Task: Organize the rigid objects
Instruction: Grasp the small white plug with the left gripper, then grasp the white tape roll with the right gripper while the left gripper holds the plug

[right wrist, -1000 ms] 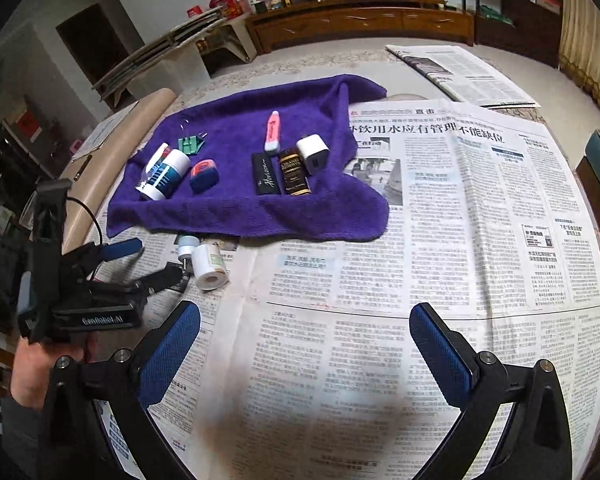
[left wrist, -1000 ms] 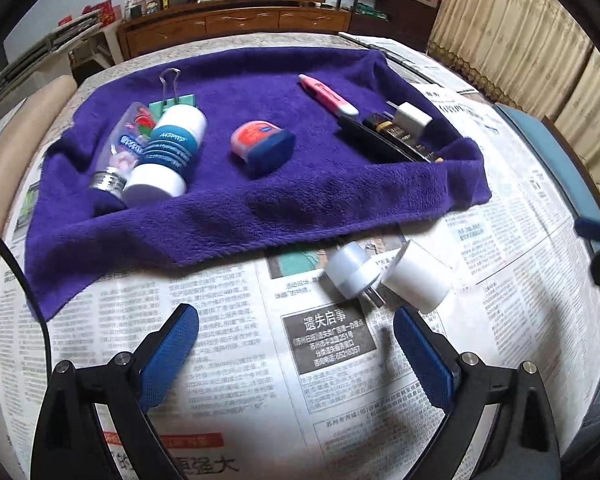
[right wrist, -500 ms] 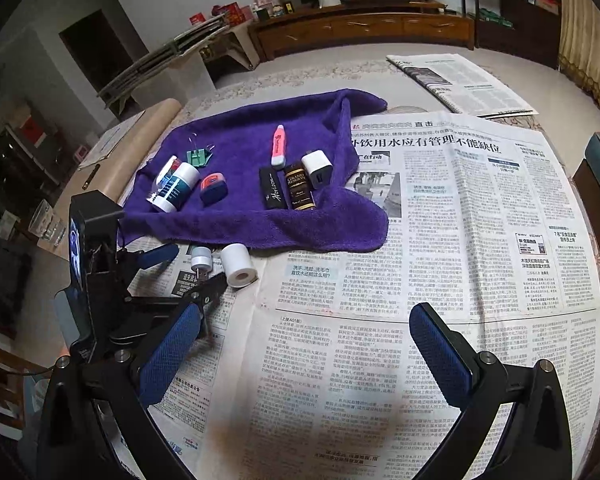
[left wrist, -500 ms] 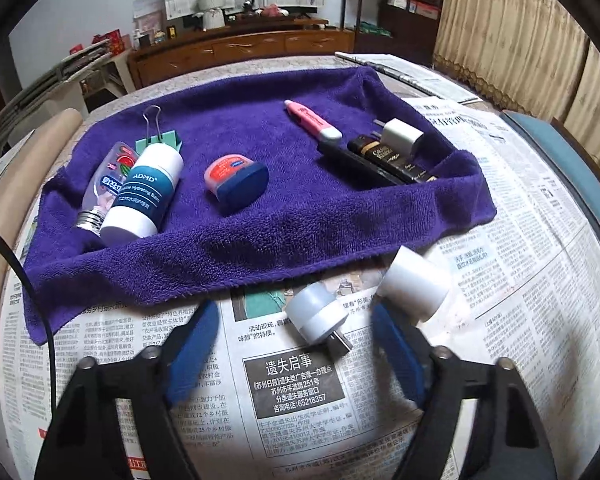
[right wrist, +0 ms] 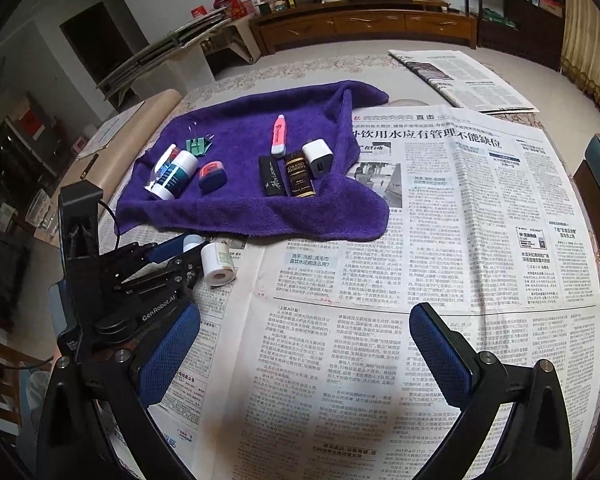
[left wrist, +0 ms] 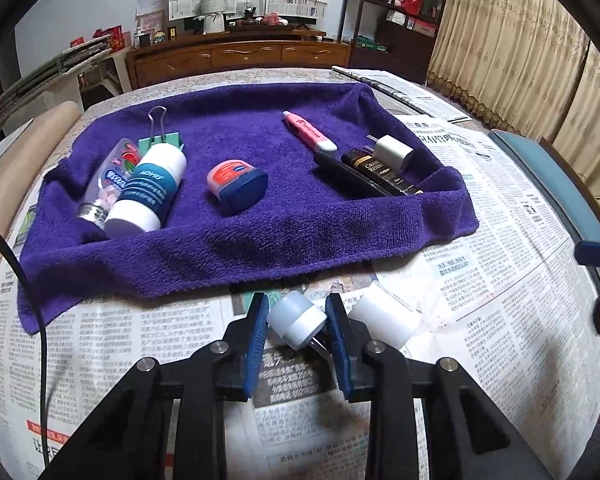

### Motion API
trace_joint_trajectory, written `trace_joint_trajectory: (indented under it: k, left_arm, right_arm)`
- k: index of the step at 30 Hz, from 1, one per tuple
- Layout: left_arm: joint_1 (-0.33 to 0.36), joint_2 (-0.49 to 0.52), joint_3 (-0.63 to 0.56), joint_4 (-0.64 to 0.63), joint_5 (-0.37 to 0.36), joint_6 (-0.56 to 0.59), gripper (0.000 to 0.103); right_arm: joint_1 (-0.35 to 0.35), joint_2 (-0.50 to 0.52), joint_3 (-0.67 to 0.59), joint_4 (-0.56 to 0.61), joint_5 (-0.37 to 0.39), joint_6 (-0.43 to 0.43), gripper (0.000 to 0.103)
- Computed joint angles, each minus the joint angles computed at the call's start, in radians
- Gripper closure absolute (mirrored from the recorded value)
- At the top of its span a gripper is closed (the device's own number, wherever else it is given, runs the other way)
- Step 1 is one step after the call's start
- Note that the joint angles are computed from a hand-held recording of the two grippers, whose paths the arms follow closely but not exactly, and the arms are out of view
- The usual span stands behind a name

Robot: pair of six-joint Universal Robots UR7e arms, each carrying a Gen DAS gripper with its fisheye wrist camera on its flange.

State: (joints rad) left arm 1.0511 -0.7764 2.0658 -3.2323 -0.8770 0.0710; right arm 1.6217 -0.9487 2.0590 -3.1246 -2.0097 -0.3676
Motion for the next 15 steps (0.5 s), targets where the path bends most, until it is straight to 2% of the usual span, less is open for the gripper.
trace_joint_trajectory:
  k: [9, 15]
  left_arm:
    - [0.014, -0.077, 0.063, -0.009, -0.008, -0.017, 0.075]
    - [0.041, -0.13, 0.093, -0.013, -0.028, -0.023, 0.075]
  right_arm:
    - [0.033, 0.101, -0.039, -0.026, -0.032, -0.055, 0.0]
    - [0.065, 0.204, -0.09, -0.1, -0.072, -0.114, 0.0]
